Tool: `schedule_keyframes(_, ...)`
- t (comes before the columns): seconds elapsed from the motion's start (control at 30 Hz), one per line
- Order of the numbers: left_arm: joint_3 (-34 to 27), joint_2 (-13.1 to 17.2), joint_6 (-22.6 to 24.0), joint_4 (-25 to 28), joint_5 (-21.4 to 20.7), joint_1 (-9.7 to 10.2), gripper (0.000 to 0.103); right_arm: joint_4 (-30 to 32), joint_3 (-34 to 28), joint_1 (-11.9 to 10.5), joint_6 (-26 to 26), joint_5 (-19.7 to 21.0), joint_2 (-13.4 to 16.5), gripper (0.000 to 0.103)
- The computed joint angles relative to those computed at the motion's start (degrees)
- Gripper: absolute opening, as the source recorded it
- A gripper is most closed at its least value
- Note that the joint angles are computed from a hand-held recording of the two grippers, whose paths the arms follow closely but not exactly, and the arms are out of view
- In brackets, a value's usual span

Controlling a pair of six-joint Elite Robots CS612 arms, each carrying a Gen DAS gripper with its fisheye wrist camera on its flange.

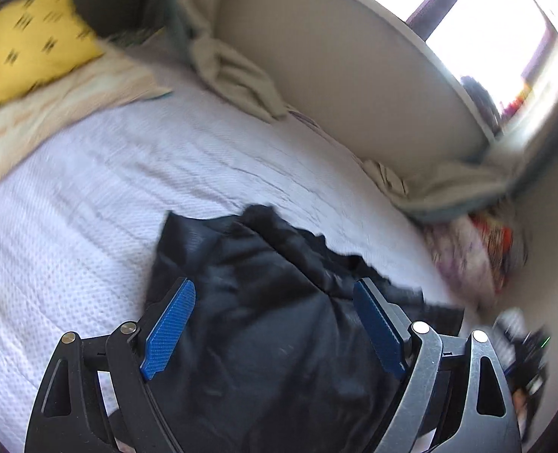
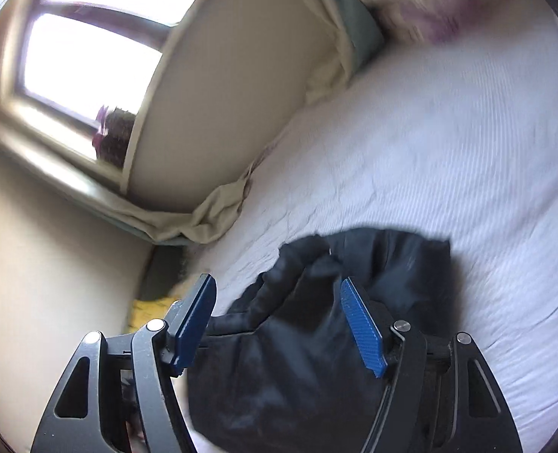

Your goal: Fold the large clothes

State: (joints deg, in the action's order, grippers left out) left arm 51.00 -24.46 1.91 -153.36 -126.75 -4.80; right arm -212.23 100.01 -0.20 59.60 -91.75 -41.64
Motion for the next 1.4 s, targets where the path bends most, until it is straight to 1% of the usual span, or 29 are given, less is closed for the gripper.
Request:
schedule_keyframes(0.03, 2.0, -1.0, 2.7, -0.9, 1.3, -0.63, 0.089, 2.7, -0.2, 0.6, -3.4, -1.6, -0.9, 0.067)
schedule_keyframes(0.07, 3.7, -1.9, 5.1, -1.8, 3.1, -1.27, 0.089, 7.9, -0.9, 1.9, -9.1, -5.2, -2.1, 0.067)
schedule_keyframes(0.1, 5.1, -2.5, 7.0, -2.8, 5.2, -1.87, 0.089, 12.2, -1.8, 3.0, -13.5, -8.2, -2.8, 0.065)
schedule_keyframes(0.13, 5.9, -2.7, 8.2, -3.3, 6.7, -2.28, 0.089, 17.0, -3.4, 4.4, -18.7, -11.9, -3.1, 0.057)
schedule_keyframes(0.17, 6.7, -3.0, 9.6, -3.6, 8.7, -2.82, 0.089, 21.1, -5.1, 5.6, -23.3, -14.6, -2.9, 0.051)
schedule_keyframes(0.23, 7.4, -2.9, 11.7, -3.6, 13.8, -3.74, 0.089, 25.9, -7.3, 6.7, -27.6, -16.1, -2.3, 0.045)
schedule_keyframes(0.27, 7.0, -2.5, 12.2, -3.5, 15.2, -3.8, 0.089, 28.2, -8.4, 7.2, -29.1, -16.6, -1.7, 0.043)
schedule_keyframes(0.3, 6.8, -2.2, 12.7, -3.4, 17.6, -4.05, 0.089, 29.7, -9.0, 7.4, -29.9, -16.9, -1.3, 0.042)
schedule_keyframes(0.37, 6.1, -1.7, 12.9, -2.1, 20.4, -4.31, 0.089, 34.0, -10.6, 7.8, -30.7, -18.7, -0.3, 0.04)
schedule_keyframes(0.4, 5.5, -1.4, 12.7, -1.0, 23.1, -4.51, 0.089, 36.1, -11.0, 7.7, -30.7, -19.5, 0.0, 0.04)
schedule_keyframes(0.43, 4.9, -1.1, 12.4, -0.3, 25.0, -4.65, 0.089, 38.0, -11.3, 7.7, -30.2, -19.9, 0.3, 0.04)
schedule_keyframes(0.5, 3.6, -0.3, 11.8, 2.2, 27.7, -4.68, 0.089, 40.5, -11.5, 7.2, -28.8, -19.3, 0.6, 0.038)
schedule_keyframes(0.57, 1.8, 0.6, 10.1, 6.4, 26.7, -4.09, 0.09, 42.2, -11.0, 6.2, -27.2, -16.1, 0.9, 0.037)
schedule_keyframes(0.6, 0.0, 1.5, 8.3, 9.7, 24.6, -3.51, 0.09, 42.6, -10.9, 6.1, -26.7, -15.5, 0.9, 0.036)
schedule_keyframes(0.63, -1.3, 2.3, 6.7, 12.0, 23.3, -3.04, 0.094, 43.0, -10.6, 5.8, -26.0, -14.2, 1.0, 0.036)
schedule_keyframes(0.7, -2.7, 3.2, 5.7, 14.4, 22.1, -2.52, 0.097, 43.4, -10.4, 5.7, -26.0, -12.9, 1.2, 0.036)
schedule_keyframes(0.77, -3.0, 3.6, 5.5, 15.5, 21.2, -2.22, 0.099, 43.2, -10.4, 5.8, -26.4, -12.9, 1.5, 0.036)
schedule_keyframes(0.9, -3.5, 4.2, 5.0, 16.5, 19.2, -1.54, 0.101, 42.3, -10.3, 5.6, -26.2, -11.3, 2.2, 0.036)
schedule_keyframes(0.93, -3.2, 4.2, 5.3, 16.1, 19.2, -1.51, 0.101, 41.5, -10.0, 5.6, -26.3, -11.2, 2.4, 0.036)
schedule_keyframes(1.07, -2.4, 3.8, 5.2, 15.2, 20.1, -1.59, 0.102, 40.4, -10.4, 6.4, -27.8, -13.8, 3.2, 0.036)
schedule_keyframes(1.1, -2.4, 3.5, 4.9, 15.9, 20.2, -1.58, 0.102, 40.6, -10.5, 6.5, -27.8, -13.7, 3.2, 0.036)
schedule_keyframes(1.13, -2.6, 3.4, 4.8, 16.4, 20.4, -1.71, 0.099, 41.0, -10.5, 6.3, -27.4, -13.0, 3.0, 0.036)
schedule_keyframes(1.2, -1.3, 2.1, 5.9, 15.1, 21.0, -1.86, 0.095, 41.7, -10.2, 5.8, -26.6, -11.4, 1.9, 0.036)
schedule_keyframes(1.23, 0.1, 1.1, 7.3, 13.2, 21.3, -1.96, 0.094, 41.3, -10.0, 5.8, -26.5, -11.2, 1.3, 0.036)
schedule_keyframes(1.27, 0.8, 0.6, 8.2, 11.9, 21.1, -2.01, 0.094, 39.2, -9.3, 5.7, -26.7, -10.9, 0.6, 0.036)
schedule_keyframes(1.33, 3.1, -0.8, 10.3, 7.1, 20.1, -2.03, 0.094, 35.4, -8.3, 5.7, -27.0, -10.9, -0.4, 0.036)
schedule_keyframes(1.4, 4.8, -1.6, 11.8, 1.1, 19.7, -2.19, 0.094, 32.4, -7.6, 5.8, -27.4, -11.8, -1.1, 0.036)
